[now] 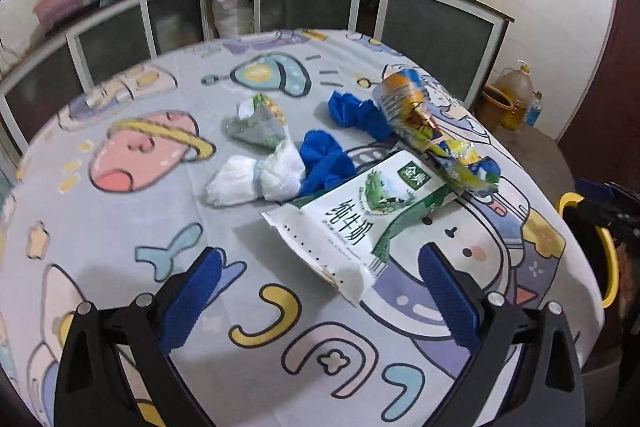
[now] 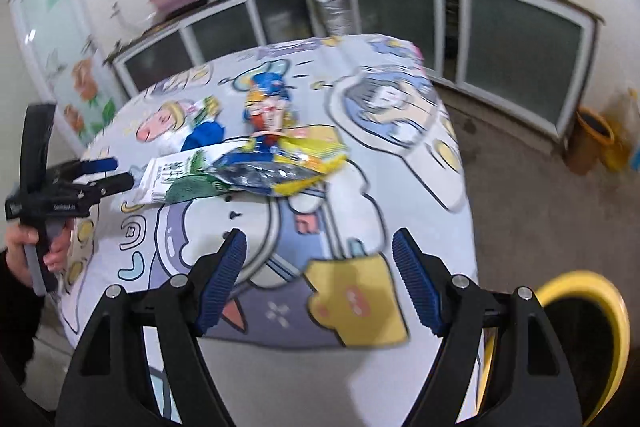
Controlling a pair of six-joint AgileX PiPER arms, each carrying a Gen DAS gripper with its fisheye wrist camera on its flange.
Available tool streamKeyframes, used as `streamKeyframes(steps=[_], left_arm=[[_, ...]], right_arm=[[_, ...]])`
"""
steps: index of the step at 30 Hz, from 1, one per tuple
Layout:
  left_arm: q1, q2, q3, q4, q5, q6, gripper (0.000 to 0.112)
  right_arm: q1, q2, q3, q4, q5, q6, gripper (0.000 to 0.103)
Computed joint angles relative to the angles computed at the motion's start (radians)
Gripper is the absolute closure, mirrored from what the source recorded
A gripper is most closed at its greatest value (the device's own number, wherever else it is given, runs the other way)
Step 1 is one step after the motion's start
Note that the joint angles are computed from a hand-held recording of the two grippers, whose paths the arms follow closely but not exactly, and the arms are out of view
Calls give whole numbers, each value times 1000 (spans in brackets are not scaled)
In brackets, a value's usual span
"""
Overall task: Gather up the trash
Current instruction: 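Move both open tools back over the table toward the remaining trash, then grasp the blue glove with the left tool while the right tool grasps the snack bag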
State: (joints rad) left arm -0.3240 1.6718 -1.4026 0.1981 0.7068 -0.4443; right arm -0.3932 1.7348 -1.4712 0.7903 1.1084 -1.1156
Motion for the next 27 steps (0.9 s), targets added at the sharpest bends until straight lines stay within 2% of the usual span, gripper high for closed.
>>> streamKeyframes(steps=[6, 10, 17, 23, 27], left_arm=[[50, 36, -1, -67, -21, 59, 17], [71, 71, -20, -142, -13, 106, 17], [100, 137, -86, -244, 11, 180, 17], [105, 165, -118, -265, 28, 201, 17], [109, 138, -90, -293, 13, 223, 17]], right_arm=[[143, 1, 5, -83, -122, -2, 31], [193, 10, 16, -89, -186, -20, 37], [262, 72, -37, -118, -214, 13, 38], [273, 112, -93, -116, -185, 41, 38], [245, 81, -68, -51, -148, -35, 33]])
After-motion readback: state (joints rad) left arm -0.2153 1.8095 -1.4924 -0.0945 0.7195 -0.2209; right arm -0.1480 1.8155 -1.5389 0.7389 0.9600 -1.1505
